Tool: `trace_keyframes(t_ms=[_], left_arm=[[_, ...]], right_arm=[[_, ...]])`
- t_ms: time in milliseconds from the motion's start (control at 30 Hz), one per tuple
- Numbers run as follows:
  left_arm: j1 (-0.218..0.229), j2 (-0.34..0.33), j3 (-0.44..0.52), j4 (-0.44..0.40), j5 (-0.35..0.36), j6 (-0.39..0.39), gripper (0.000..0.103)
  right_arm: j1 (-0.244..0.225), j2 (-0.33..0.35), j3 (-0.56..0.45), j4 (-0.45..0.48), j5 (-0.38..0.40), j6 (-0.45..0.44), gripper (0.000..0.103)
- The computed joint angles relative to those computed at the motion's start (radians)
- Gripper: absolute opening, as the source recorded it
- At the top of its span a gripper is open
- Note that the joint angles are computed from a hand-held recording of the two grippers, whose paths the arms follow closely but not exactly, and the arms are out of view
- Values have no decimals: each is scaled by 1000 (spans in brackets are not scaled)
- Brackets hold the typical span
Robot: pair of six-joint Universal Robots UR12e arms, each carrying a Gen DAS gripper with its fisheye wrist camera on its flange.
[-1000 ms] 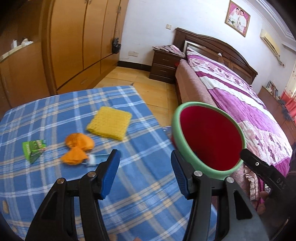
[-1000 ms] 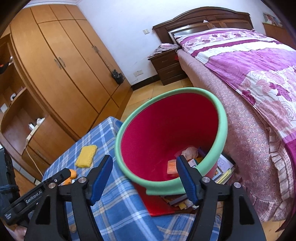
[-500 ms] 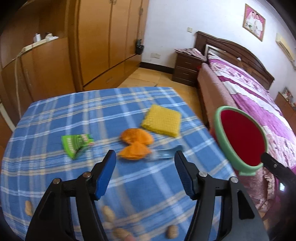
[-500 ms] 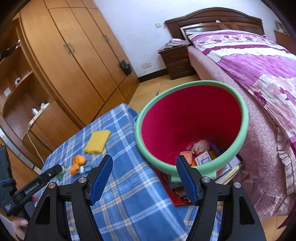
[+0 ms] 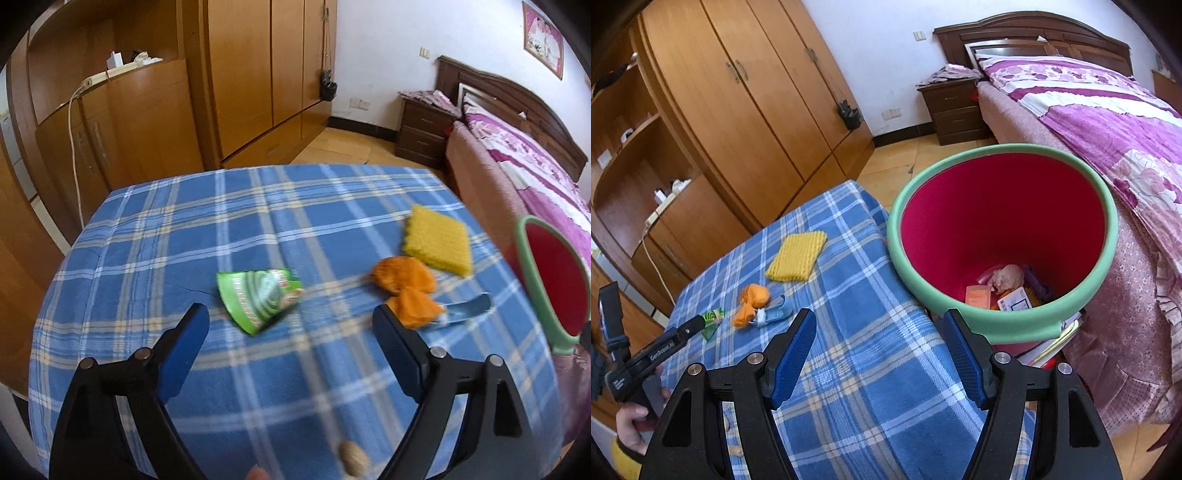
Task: Collect trash
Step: 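Withdraw both tools from the bucket back over the table, then grasp the green mosquito-coil packet with the left tool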
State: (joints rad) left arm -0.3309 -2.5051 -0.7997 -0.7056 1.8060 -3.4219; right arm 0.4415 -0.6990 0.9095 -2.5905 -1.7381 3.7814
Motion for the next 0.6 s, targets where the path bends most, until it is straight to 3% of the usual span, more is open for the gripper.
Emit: trace_keyframes(t_ms=[467,600], left_arm=[[26,-76,117,-114,-4,-15,89],[31,-77,116,-118,-36,-35,79]], right_arm=[[5,39,-75,101,5,-1,72],[7,53,-102,130,9,-2,72]])
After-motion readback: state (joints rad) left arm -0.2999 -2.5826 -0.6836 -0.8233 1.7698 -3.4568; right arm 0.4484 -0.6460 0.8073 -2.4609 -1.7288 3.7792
